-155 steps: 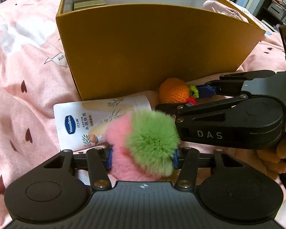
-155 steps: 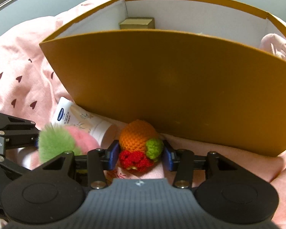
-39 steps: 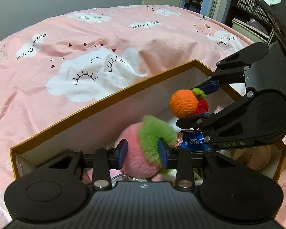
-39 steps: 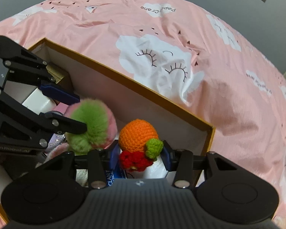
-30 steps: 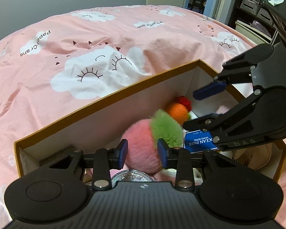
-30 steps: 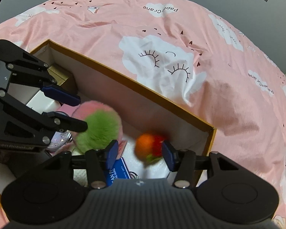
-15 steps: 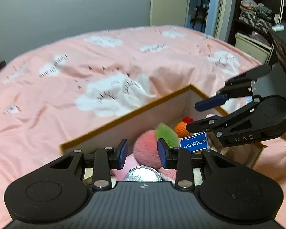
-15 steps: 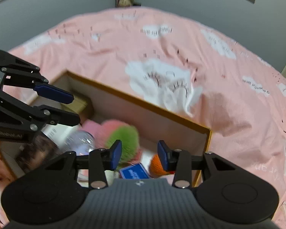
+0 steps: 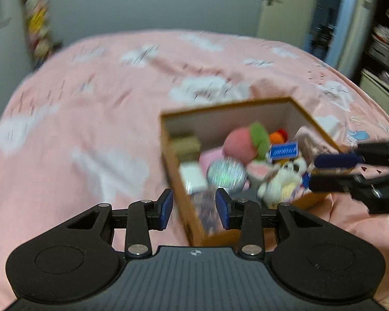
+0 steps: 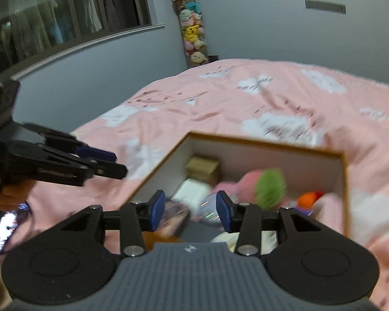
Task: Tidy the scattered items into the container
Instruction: 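Withdraw both grippers and move the left gripper toward the Vaseline tube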
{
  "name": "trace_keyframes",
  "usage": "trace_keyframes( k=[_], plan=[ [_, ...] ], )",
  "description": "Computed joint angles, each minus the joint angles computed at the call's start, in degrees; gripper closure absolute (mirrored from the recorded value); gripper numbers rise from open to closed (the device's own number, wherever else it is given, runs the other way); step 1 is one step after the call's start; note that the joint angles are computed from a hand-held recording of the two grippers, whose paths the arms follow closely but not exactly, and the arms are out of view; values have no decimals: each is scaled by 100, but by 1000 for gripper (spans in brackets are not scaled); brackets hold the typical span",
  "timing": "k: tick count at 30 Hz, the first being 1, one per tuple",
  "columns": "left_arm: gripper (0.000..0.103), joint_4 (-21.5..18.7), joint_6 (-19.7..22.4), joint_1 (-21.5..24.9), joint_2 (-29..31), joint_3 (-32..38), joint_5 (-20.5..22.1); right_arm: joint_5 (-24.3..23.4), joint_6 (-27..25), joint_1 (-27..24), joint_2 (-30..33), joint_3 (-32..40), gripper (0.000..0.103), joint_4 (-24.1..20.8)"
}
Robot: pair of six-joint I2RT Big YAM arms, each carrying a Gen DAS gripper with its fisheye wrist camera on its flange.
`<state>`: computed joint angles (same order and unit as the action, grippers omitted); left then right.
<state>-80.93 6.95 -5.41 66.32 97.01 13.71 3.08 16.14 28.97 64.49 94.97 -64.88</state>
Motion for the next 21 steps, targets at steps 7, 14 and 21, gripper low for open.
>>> trace_keyframes(
  k=[7,14,21],
  plan=[
    [57,-418,-273,66,-194,-736,-268,-340,1195,358,-168,-688,56,-16],
    [53,-551,-395,40,-144,-1192,-600,-314,1847,499,5,-1123,56,-158],
    [50,-560,-284,124,49,-1377,-402,-627,1895,419,267,-1283,55,-48]
  ],
)
